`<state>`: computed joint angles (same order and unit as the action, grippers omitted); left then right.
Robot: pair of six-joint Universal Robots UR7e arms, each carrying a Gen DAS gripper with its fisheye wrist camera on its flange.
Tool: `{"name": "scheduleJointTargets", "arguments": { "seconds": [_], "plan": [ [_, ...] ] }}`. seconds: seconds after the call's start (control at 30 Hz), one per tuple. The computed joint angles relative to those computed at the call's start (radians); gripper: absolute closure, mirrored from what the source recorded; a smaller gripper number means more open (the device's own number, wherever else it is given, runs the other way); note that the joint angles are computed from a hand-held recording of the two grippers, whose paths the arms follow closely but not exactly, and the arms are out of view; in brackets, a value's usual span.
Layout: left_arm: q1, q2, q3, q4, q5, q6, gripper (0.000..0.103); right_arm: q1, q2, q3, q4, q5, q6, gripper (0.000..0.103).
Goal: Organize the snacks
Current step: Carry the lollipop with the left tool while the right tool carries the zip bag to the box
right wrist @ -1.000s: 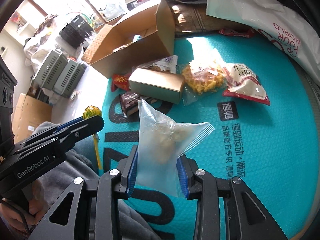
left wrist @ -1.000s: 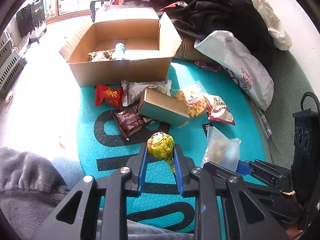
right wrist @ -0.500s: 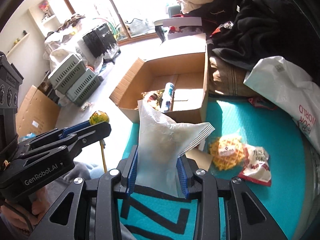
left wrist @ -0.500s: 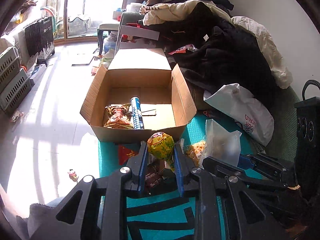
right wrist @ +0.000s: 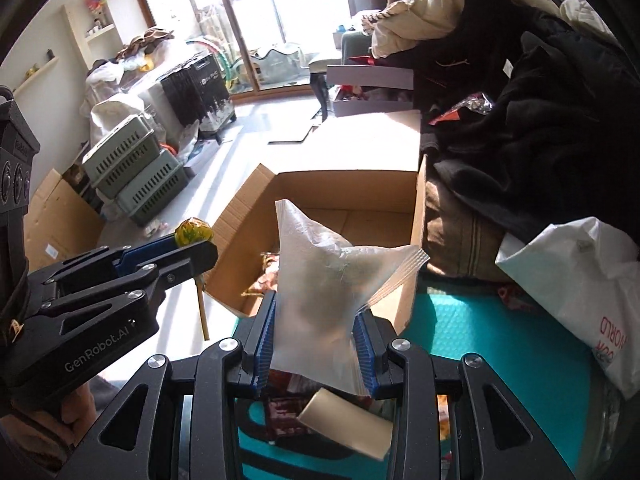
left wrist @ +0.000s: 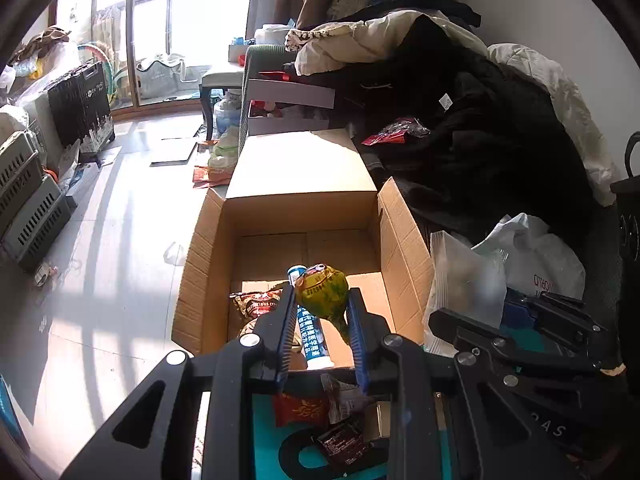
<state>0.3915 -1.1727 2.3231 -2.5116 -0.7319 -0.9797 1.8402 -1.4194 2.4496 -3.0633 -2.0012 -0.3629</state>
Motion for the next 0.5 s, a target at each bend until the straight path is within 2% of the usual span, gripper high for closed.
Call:
{"name": "scheduleJointTargets", "arguments": {
  "seconds": [0.13, 0.27, 0.5],
  "plan": [
    [0.062, 0.057, -0.027, -0.057, 0.017, 0.071, 0.079, -0.016, 0.075, -0.034, -0.057, -0.02, -0.028, 0.068],
    [0.111, 0.102, -0.042, -0.083, 0.014, 0.095, 0.079, -0.025, 0.151, -0.065, -0.116, -0.062, -0.057, 0.068],
    [0.163, 0.145, -0.06, -0.044, -0.005, 0.089, 0.079, -0.046, 0.236, -0.085, -0.194, -0.114, -0.086, 0.067]
  ]
}}
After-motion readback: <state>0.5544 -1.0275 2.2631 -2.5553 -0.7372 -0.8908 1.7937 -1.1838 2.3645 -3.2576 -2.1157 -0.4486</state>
